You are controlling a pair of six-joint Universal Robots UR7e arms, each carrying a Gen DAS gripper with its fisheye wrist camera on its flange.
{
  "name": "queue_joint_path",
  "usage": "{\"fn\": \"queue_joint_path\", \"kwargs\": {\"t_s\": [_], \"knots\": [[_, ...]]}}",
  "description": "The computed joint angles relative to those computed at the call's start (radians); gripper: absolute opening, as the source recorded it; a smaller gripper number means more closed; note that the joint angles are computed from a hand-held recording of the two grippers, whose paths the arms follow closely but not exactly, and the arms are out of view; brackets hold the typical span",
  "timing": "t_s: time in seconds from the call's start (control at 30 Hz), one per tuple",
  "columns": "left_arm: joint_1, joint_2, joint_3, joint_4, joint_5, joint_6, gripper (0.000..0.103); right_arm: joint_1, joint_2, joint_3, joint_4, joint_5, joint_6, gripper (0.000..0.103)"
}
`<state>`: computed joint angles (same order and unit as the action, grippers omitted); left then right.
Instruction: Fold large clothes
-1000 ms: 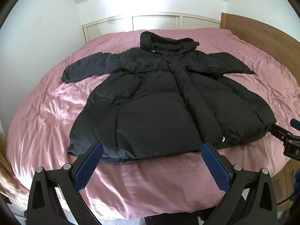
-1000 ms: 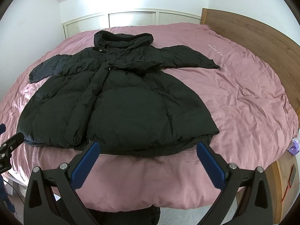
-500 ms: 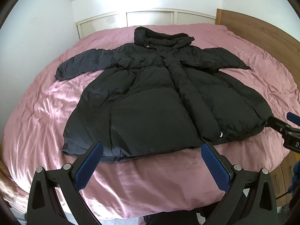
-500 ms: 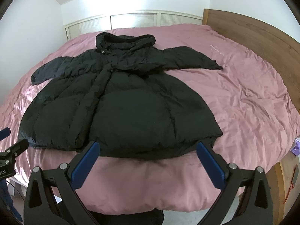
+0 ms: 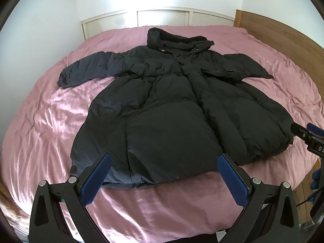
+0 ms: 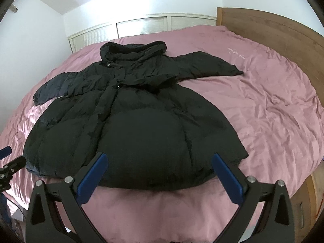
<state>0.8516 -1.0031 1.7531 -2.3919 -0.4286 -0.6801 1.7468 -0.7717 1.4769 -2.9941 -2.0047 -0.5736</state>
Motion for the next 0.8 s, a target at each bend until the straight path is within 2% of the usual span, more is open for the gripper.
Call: {"fn": "queue_joint_path", "kwargs": {"t_s": [0.23,0.37,0.53,0.8], "knots": [[0.049,-0.005,-0.015,-0.006,-0.071,-0.012,0.102,-0.008,0.050,-0.078,0.064,0.001,0.003,0.103],[0.070,-0.009,-0.029,0.000,-0.077,-0.041,0.102,-0.005,0.095,-0.145,0.087,-0.008,-0.012,0.103],[0.101,-0.020,-0.054,-0.095,-0.050,-0.024,0.102,-0.003,0.143,-0.222,0.128,-0.004,-0.005,0.103],[0.158,-0.009,-0.124,-0.273,-0.045,0.128,0.102,-0.003,0.218,-0.342,0.185,0.001,0.022,0.103]]}}
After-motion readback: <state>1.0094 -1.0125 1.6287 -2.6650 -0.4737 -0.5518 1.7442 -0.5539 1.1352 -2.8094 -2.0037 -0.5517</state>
